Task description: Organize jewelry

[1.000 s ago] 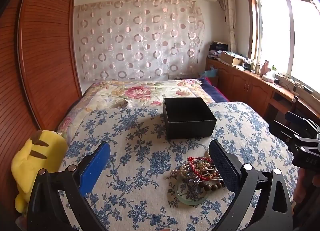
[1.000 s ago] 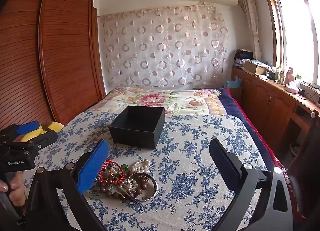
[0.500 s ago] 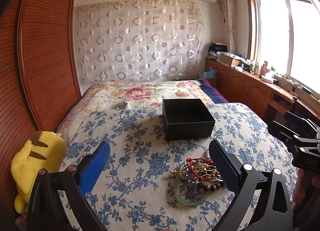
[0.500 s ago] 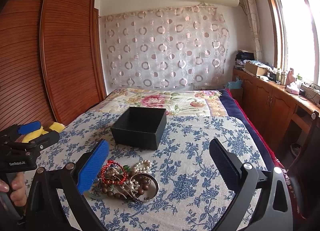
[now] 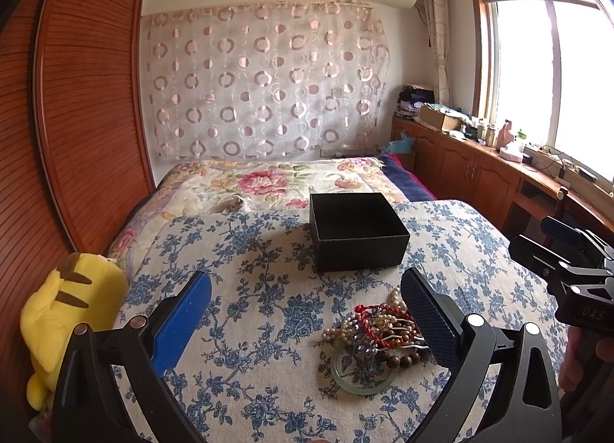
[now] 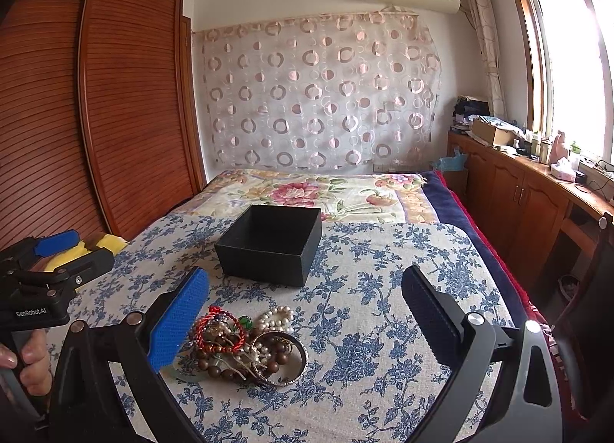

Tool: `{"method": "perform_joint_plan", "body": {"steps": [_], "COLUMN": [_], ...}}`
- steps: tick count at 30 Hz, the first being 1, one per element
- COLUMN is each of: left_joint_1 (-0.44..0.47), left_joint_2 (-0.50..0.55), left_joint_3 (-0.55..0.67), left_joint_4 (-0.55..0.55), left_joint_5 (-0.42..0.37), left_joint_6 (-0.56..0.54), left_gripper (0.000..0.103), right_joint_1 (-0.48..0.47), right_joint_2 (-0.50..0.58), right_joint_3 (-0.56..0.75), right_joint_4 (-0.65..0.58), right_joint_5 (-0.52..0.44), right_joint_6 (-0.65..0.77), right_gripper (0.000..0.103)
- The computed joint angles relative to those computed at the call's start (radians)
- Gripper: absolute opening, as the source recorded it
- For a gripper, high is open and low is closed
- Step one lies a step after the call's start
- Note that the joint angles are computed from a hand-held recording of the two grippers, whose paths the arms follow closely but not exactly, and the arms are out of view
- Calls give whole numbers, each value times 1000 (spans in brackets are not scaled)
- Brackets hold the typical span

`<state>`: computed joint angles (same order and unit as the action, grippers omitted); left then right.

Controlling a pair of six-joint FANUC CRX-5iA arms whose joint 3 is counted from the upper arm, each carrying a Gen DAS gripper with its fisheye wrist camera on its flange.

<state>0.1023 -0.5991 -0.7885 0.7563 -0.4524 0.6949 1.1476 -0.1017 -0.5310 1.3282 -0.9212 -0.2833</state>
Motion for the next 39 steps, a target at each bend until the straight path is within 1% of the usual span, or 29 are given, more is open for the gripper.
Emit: {"method": "perform_joint_plan", "body": {"steps": [7, 8, 26, 39], "left_joint_1": [2, 3, -1, 2], "left_joint_2": [-4, -2, 0, 32], "left_joint_3": [-3, -10, -21, -18], "left_joint_4": [-2, 12, 31, 12], "left_joint_5": [-8, -3, 7, -5], "left_joint_6": [4, -12, -31, -22], "left_gripper": [95, 95, 95, 95], "right_joint_1": [3, 5, 19, 1], "right_joint_2": [0, 0, 9, 20], "right_joint_3": [-2, 0, 7, 6], "right_joint_4": [0, -2, -4, -19], "right_joint_5": [-1, -2, -8, 38], "right_joint_6": [-3, -2, -6, 6], "right_gripper": [101, 101, 101, 101]}}
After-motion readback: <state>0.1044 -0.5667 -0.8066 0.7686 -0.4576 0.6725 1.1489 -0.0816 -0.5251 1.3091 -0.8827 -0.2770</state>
